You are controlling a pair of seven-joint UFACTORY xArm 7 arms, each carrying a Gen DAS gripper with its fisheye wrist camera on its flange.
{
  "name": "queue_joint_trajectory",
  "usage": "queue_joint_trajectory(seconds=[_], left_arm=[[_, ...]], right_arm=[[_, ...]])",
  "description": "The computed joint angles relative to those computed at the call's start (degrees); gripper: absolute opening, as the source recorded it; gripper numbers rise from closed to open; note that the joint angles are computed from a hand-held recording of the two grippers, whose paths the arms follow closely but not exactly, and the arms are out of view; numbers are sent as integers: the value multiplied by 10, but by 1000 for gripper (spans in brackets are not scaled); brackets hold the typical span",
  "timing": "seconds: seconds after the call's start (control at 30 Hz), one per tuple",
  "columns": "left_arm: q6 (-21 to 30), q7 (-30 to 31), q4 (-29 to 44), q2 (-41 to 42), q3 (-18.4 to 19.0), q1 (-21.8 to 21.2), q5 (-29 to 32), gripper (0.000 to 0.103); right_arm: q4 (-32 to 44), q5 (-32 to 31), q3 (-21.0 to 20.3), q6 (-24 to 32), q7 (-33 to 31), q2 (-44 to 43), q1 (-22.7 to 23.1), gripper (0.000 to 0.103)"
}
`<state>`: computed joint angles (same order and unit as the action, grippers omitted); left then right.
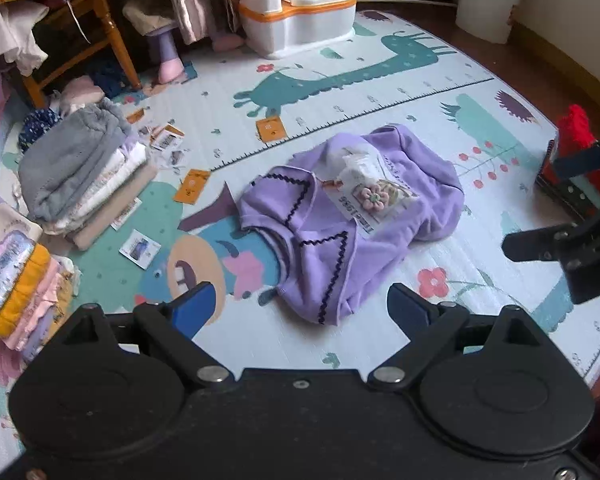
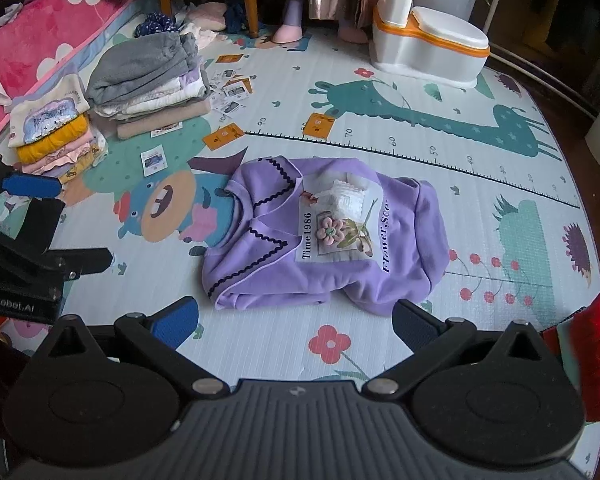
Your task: Fold clothes
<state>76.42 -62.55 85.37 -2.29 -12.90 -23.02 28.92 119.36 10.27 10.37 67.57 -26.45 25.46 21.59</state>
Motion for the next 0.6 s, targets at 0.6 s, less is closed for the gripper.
queue_joint_trajectory(seconds=[0.6], left_arm=[[-29, -8, -29, -21, -8, 7, 9, 94]], right_arm=[[-14, -9, 0, -6, -9, -4, 4, 103]])
